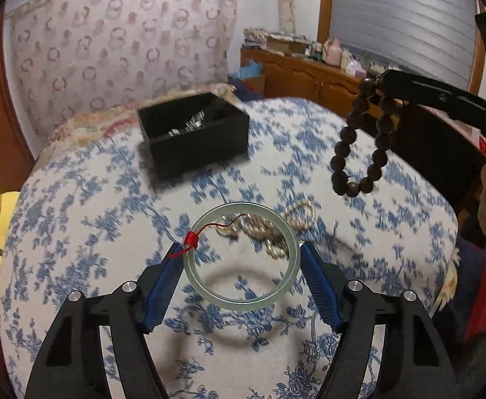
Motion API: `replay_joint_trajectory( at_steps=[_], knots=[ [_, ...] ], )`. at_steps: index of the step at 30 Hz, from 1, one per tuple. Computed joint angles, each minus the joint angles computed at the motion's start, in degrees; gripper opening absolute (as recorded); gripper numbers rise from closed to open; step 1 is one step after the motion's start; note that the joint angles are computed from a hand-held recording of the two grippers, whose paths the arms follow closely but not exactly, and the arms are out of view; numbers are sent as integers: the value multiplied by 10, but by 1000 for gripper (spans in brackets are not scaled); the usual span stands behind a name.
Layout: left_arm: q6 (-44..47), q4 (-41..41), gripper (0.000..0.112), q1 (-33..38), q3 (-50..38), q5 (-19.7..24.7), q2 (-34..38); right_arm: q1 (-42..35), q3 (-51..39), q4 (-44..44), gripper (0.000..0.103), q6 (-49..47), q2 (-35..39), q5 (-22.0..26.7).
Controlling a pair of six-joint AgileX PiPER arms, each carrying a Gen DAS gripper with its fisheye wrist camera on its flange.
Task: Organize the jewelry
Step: 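Hold the bead bracelet up with the right tool while the left tool closes on the jade bangle, then carry the jade bangle into the box with the left tool while the right drops the beads in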
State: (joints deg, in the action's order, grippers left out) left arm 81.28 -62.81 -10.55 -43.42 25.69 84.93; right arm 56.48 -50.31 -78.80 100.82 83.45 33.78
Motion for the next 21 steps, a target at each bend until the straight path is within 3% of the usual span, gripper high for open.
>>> replay_joint_trajectory(
  at_steps=[9,21],
  knots=[
    [-8,-14,69,43,-78,21,23,-54,-107,50,15,-123,57,-31],
    [-82,28,69,46,-214,29,96,-136,-237,166,15,-325,132,-82]
  ],
)
